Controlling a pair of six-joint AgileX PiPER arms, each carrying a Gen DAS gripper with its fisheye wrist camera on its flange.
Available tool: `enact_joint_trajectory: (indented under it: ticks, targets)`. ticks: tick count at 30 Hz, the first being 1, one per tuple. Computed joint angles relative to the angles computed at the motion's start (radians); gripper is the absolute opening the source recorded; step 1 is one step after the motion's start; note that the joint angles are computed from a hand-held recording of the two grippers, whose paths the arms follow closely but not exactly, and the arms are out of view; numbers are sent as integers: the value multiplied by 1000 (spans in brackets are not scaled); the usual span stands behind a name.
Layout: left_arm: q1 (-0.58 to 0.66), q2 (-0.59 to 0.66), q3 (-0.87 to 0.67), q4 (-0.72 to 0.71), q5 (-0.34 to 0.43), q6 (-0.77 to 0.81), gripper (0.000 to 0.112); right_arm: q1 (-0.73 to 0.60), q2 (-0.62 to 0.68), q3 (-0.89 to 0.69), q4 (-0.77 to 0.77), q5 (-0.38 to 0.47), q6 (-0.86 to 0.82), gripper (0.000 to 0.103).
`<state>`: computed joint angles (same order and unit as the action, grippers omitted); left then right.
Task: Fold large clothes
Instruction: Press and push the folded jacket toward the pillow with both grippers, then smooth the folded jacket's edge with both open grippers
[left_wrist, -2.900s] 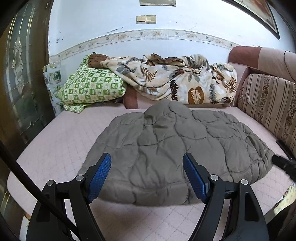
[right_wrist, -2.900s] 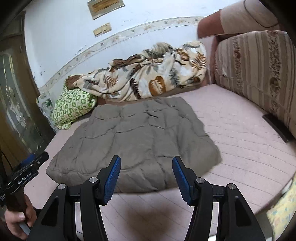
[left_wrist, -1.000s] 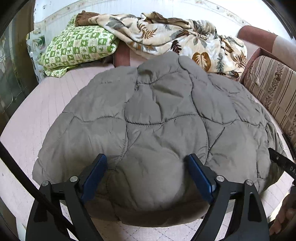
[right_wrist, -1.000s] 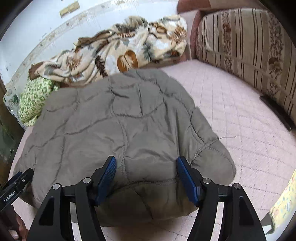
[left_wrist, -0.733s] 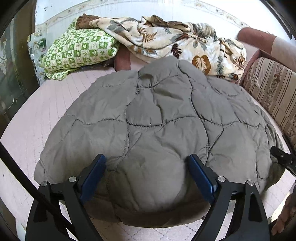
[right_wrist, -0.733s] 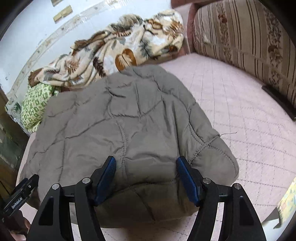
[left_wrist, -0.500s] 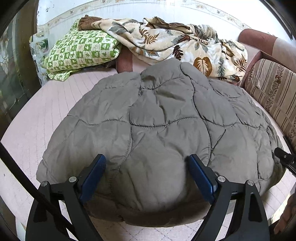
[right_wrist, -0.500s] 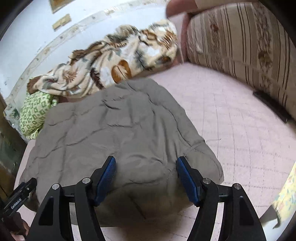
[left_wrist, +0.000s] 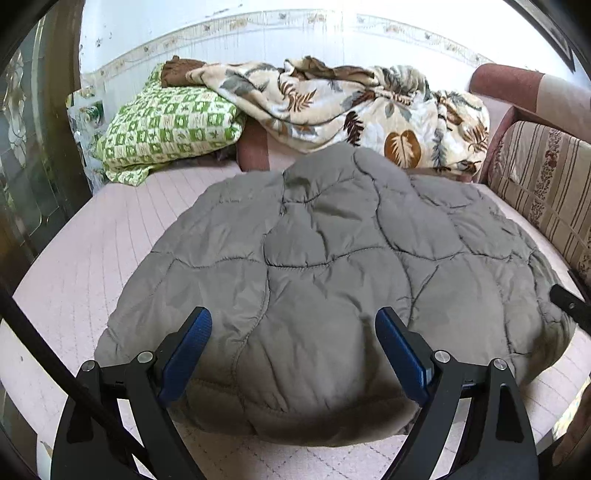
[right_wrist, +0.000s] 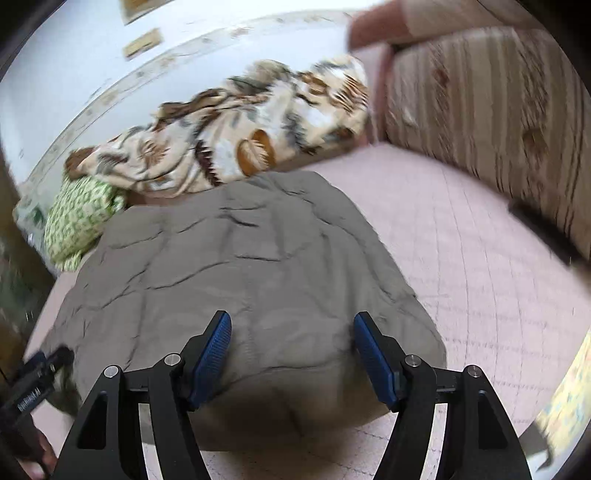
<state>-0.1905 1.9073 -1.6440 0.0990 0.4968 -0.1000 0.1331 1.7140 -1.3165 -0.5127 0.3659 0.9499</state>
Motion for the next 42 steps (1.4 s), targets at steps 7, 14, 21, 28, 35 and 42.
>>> enact_joint_trajectory:
  ticks: [7, 14, 21, 28, 35, 42]
  targets:
    - [16, -7, 16, 46, 17, -31, 90, 134, 45, -64, -229, 21, 79, 73]
    - [66, 51, -47, -106, 101, 109, 91, 184, 151, -187, -54, 61, -152, 75]
    - [36, 32, 32, 23, -2, 11, 92, 157, 213, -245, 115, 80, -302, 82]
    - [9, -56, 211, 246, -163, -205, 92, 185, 113, -108, -158, 4, -53, 82]
    - [14, -58, 218, 216, -165, -177, 92, 177, 56, -26, -352, -35, 195, 82]
    - [11, -57, 221, 250, -168, -204, 92, 159, 81, -58, -176, -41, 31, 82]
